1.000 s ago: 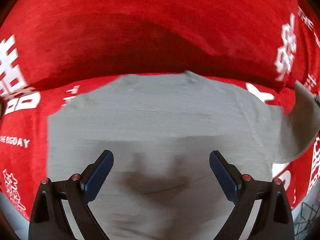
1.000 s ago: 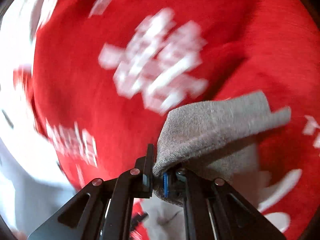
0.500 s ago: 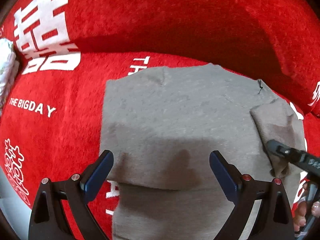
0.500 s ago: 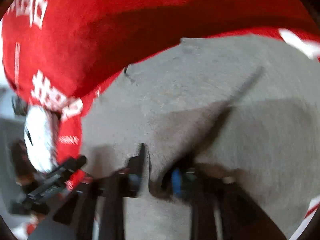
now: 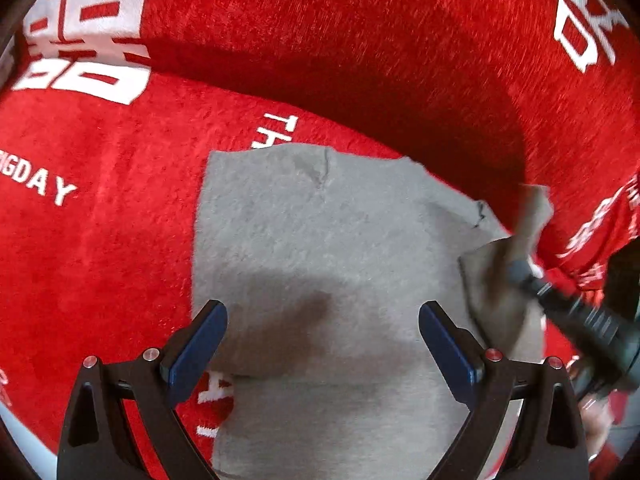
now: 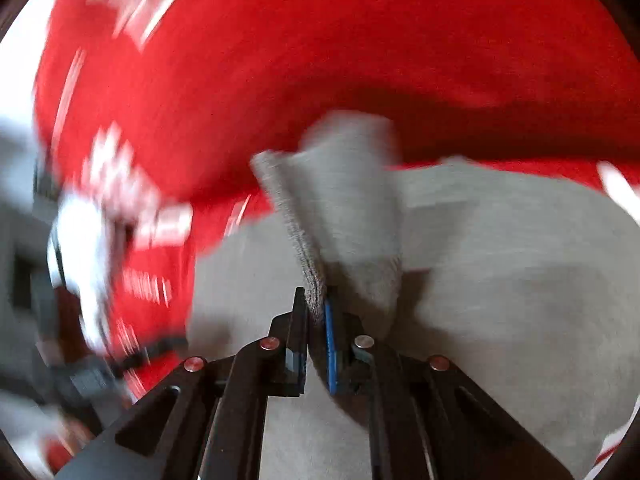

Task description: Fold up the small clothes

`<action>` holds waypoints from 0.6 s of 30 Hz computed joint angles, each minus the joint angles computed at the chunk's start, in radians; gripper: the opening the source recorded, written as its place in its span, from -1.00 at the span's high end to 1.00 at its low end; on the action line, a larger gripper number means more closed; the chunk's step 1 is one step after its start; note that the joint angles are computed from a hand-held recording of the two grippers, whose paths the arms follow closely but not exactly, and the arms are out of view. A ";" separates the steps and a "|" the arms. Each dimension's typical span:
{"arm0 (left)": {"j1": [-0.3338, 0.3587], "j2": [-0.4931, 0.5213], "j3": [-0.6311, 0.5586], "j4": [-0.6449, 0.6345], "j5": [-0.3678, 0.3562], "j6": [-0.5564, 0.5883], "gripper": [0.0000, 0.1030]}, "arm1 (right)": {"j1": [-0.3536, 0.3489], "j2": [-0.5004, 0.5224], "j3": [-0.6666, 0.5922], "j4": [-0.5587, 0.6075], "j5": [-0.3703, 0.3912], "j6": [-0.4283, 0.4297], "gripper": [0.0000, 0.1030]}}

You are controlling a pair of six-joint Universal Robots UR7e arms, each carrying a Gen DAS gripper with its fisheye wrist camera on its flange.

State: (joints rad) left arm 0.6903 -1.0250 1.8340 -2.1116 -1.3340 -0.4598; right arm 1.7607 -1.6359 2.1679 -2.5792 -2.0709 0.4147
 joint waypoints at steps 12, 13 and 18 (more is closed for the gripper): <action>0.019 0.049 -0.006 0.021 -0.117 0.036 -0.88 | 0.019 -0.165 0.111 0.221 0.016 0.217 0.00; 0.018 0.058 -0.011 0.025 -0.129 0.039 -0.88 | 0.017 -0.204 0.123 0.241 0.018 0.259 0.00; 0.000 0.108 -0.045 0.071 -0.178 0.070 -0.88 | -0.056 -0.417 0.238 0.238 0.033 0.460 0.00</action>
